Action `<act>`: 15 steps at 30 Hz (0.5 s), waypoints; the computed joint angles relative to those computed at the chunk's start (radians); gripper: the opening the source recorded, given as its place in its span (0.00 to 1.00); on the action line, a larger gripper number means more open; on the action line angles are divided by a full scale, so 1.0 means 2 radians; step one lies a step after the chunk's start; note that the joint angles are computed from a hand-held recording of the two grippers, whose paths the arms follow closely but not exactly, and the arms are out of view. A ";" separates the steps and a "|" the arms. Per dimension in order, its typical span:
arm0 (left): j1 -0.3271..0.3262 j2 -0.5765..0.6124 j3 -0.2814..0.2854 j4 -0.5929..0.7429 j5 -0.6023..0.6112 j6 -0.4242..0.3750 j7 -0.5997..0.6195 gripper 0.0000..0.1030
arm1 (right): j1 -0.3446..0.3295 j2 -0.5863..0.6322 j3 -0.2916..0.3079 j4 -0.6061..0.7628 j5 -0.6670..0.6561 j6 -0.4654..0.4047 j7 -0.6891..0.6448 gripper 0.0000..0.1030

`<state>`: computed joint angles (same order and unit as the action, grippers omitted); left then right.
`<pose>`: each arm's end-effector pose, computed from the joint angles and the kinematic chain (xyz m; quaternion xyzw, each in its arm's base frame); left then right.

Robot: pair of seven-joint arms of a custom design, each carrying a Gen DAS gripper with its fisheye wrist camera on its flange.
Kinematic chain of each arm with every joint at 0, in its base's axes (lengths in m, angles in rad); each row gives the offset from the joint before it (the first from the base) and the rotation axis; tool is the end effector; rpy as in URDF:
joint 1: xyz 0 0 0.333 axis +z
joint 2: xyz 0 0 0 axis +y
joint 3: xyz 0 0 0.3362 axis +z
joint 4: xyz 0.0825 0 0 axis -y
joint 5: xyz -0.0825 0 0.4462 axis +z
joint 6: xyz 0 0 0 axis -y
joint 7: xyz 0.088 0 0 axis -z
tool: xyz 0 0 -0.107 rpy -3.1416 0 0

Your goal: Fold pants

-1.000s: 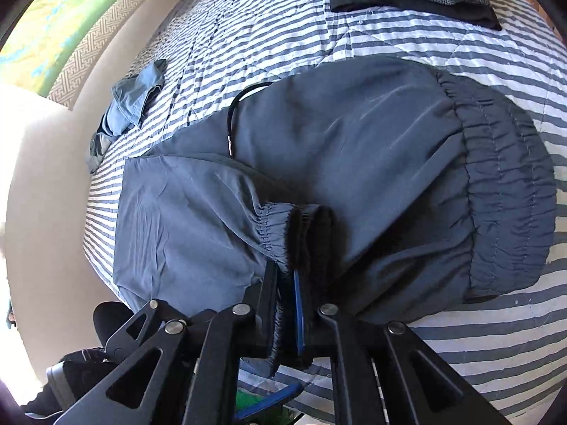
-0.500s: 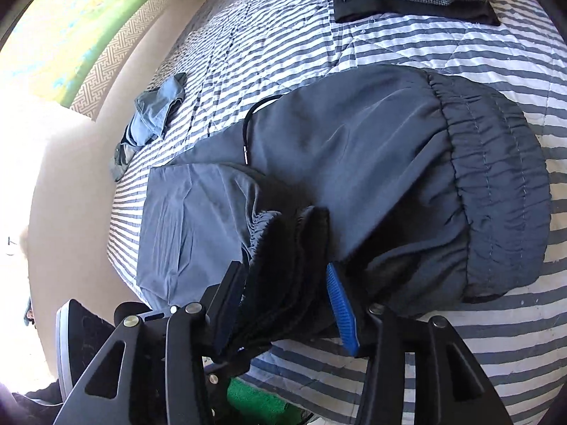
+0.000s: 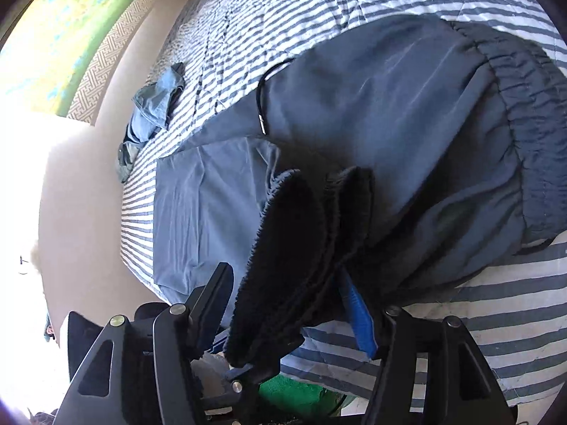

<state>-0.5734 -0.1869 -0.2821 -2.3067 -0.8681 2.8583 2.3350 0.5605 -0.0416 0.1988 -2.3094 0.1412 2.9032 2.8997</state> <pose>0.4018 -0.4062 0.4777 -0.3076 0.8606 -0.4023 0.0539 0.4389 0.4056 0.4144 -0.4034 0.8597 0.1119 0.2926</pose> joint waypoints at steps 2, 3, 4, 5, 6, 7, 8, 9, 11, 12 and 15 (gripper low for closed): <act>-0.007 -0.007 0.010 -0.003 -0.034 -0.009 0.019 0.16 | 0.001 -0.001 0.000 0.001 0.005 -0.017 0.001 0.56; -0.007 -0.008 0.010 -0.004 -0.039 -0.009 0.023 0.16 | 0.000 -0.005 0.001 -0.001 -0.002 -0.025 0.009 0.57; -0.007 -0.009 0.008 -0.004 -0.041 -0.010 0.025 0.16 | -0.001 -0.009 0.002 -0.006 -0.012 -0.019 0.019 0.57; -0.008 -0.009 0.009 -0.003 -0.044 -0.013 0.031 0.16 | -0.001 -0.011 0.003 -0.010 -0.017 -0.010 0.025 0.57; -0.008 -0.010 0.009 -0.002 -0.045 -0.021 0.034 0.17 | 0.000 -0.010 0.002 -0.014 -0.011 0.007 0.018 0.57; -0.006 -0.011 0.008 -0.001 -0.040 -0.029 0.033 0.18 | 0.003 -0.006 0.000 -0.015 -0.002 0.020 0.008 0.57; -0.003 -0.015 0.006 -0.003 -0.032 -0.035 0.029 0.20 | 0.002 -0.002 0.000 -0.012 -0.006 0.022 0.011 0.56; 0.001 -0.019 0.004 -0.005 -0.018 -0.043 0.021 0.27 | 0.000 0.004 0.000 -0.007 -0.015 0.025 0.015 0.53; 0.005 -0.035 0.011 -0.013 -0.012 -0.067 0.020 0.35 | -0.006 0.018 -0.001 0.012 -0.043 0.004 0.033 0.19; 0.009 -0.046 0.015 -0.020 -0.007 -0.076 0.016 0.39 | -0.007 0.023 -0.001 0.019 -0.049 -0.005 0.034 0.14; 0.026 -0.092 0.038 -0.044 0.002 -0.122 0.002 0.47 | -0.011 0.023 -0.003 0.042 -0.141 -0.054 0.087 0.13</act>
<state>-0.5217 -0.3702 -0.2059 -2.3938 -0.8643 2.6133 2.3380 0.5386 0.0052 0.1922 -2.2248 -0.1398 2.7958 3.0730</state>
